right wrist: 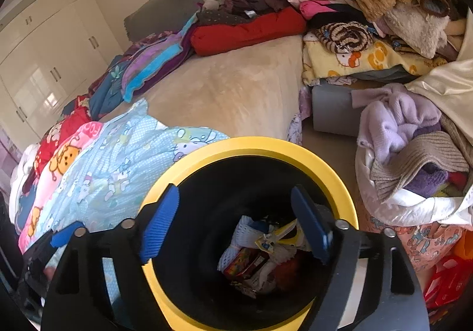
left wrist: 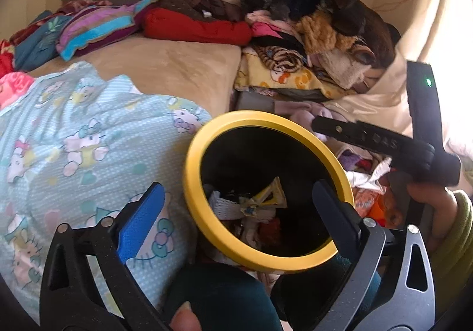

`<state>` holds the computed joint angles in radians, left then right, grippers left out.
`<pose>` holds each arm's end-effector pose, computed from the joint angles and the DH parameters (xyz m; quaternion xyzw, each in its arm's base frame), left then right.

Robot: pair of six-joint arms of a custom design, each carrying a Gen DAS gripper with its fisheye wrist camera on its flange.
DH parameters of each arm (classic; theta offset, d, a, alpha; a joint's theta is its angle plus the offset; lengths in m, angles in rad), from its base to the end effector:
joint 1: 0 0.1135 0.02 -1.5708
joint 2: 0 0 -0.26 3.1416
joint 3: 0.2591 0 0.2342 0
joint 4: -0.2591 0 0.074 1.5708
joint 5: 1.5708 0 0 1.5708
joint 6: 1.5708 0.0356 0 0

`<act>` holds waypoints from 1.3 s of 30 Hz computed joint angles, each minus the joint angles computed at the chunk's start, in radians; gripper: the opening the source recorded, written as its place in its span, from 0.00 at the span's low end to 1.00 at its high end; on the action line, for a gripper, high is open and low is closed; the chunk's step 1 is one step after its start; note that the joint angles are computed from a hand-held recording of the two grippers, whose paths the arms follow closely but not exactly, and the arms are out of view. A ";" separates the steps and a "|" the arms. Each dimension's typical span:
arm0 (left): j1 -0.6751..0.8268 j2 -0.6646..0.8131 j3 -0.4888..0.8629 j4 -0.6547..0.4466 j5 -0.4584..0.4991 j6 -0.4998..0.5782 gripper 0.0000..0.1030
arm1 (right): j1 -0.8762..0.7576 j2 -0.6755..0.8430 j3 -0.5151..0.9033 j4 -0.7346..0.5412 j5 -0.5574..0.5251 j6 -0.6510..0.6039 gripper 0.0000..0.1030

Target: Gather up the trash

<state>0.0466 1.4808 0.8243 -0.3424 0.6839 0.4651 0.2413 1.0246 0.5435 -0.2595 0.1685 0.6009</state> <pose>0.2683 -0.0100 0.1964 0.2803 0.8645 -0.2440 0.3385 0.1897 0.0405 0.2105 0.1965 0.8911 0.0940 0.3982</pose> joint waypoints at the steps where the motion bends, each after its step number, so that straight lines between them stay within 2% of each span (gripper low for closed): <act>1: 0.015 -0.002 0.004 -0.002 0.001 -0.007 0.89 | 0.012 -0.003 0.003 -0.006 0.007 -0.001 0.79; 8: 0.103 -0.035 0.013 -0.004 0.007 -0.031 0.89 | 0.146 -0.048 0.028 -0.074 0.087 0.040 0.90; 12: 0.161 -0.070 -0.007 0.026 0.008 -0.040 0.89 | 0.286 -0.071 0.037 -0.118 0.201 0.097 0.94; 17: 0.240 -0.126 -0.055 0.095 0.013 -0.047 0.89 | 0.515 -0.068 0.038 -0.170 0.454 0.226 0.94; 22: 0.339 -0.165 -0.109 0.169 0.049 -0.051 0.89 | 0.713 -0.065 0.011 -0.125 0.690 0.294 0.94; 26: 0.428 -0.202 -0.145 0.199 0.103 -0.030 0.89 | 0.870 0.002 0.048 -0.151 0.885 0.398 0.94; 29: 0.480 -0.236 -0.167 0.205 0.139 0.001 0.89 | 0.979 0.116 0.111 -0.252 1.037 0.536 0.94; 35: 0.548 -0.290 -0.224 0.263 0.165 -0.006 0.89 | 1.050 0.230 0.159 -0.332 1.116 0.650 0.94; 39: 0.567 -0.283 -0.232 0.264 0.180 0.001 0.89 | 1.048 0.239 0.163 -0.348 1.114 0.657 0.94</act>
<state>0.6133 1.1974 0.5922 -0.0780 0.8636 0.4660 1.2893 1.2637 0.7067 -0.6074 1.2824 1.2583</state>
